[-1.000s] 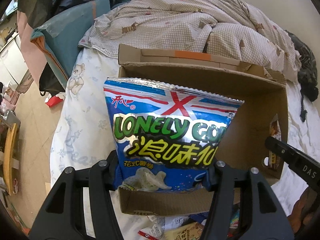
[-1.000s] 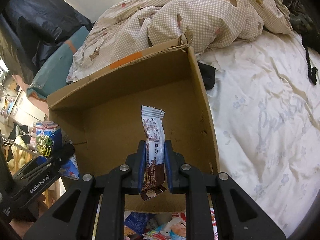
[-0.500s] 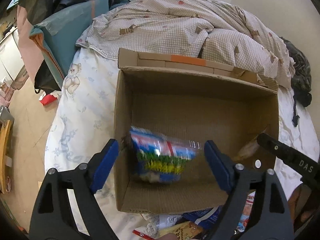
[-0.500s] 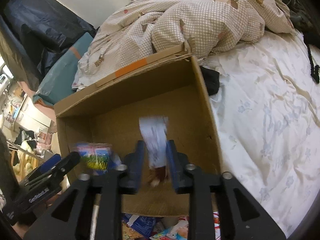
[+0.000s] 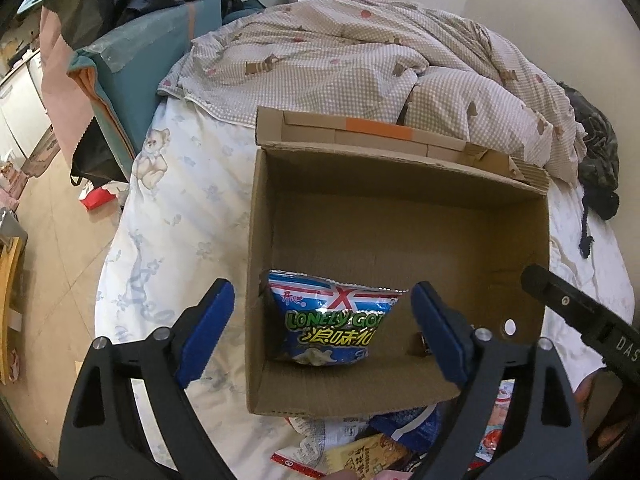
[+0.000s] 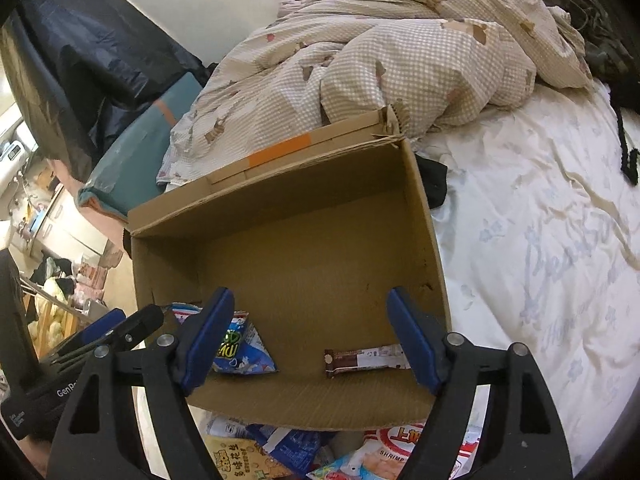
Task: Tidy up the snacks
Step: 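Withdraw both tools from the box back toward the snack pile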
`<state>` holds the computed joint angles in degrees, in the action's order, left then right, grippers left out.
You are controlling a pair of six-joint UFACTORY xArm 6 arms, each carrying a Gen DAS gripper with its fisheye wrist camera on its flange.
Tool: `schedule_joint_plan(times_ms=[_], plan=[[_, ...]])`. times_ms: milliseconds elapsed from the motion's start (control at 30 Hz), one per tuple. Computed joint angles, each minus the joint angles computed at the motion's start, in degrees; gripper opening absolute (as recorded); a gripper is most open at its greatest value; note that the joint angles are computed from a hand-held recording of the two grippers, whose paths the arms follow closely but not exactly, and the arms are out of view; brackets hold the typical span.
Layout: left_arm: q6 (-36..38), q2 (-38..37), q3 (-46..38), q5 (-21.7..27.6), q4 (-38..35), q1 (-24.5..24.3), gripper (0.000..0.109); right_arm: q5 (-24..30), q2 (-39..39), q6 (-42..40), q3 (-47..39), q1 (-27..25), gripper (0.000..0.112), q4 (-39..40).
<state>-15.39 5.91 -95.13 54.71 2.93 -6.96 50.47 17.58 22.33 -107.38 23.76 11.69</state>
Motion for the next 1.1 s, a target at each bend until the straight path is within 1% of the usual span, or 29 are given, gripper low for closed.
schedule_joint_plan(times_ms=[200, 300, 367, 467, 533, 600, 767, 833, 933, 1100], plan=[[0.4, -2.55, 1.34, 0.49, -0.56, 0.38, 0.088, -0.01, -2.89, 1.22, 2.0, 0.15, 0.081, -0.42], [1.98, -4.5, 2.56, 0.85, -1.04, 0.22, 0.088, 0.32, -4.96, 1.37, 3.74, 0.15, 0.081, 0.38], [3.56, -7.0, 4.93, 0.34, -1.68, 0.27, 0.088, 0.32, -6.93, 1.43, 5.62, 0.12, 0.081, 1.56], [4.73, -11.0, 8.9, 0.68, -3.22, 0.76, 0.088, -0.7, -11.37, 1.01, 10.8, 0.44, 0.081, 3.38], [5.18, -13.97, 11.96, 1.24, -3.21, 0.99, 0.088, -1.04, -14.61, 0.97, 14.58, 0.88, 0.081, 3.9], [5.33, -16.66, 14.94, 1.19, -2.89, 1.19, 0.088, -0.7, -16.45, 0.29, 16.6, 1.08, 0.081, 4.65], [5.14, -21.95, 20.67, 2.98, -2.85, 2.1, 0.088, -0.28, -21.33, 1.4, 22.17, 1.87, 0.081, 4.21], [4.88, -23.67, 22.75, 3.86, -3.33, 2.81, 0.088, -0.5, -22.92, 1.69, 24.33, 1.83, 0.082, 5.62], [4.29, -24.82, 24.56, 5.05, -4.31, 3.95, 0.088, -0.72, -25.28, 1.54, 27.68, 1.93, 0.084, 8.26], [1.41, -25.71, 26.71, 6.08, -4.19, 5.62, 0.088, 0.24, -27.87, 2.59, 30.82, 1.96, 0.087, 6.7]])
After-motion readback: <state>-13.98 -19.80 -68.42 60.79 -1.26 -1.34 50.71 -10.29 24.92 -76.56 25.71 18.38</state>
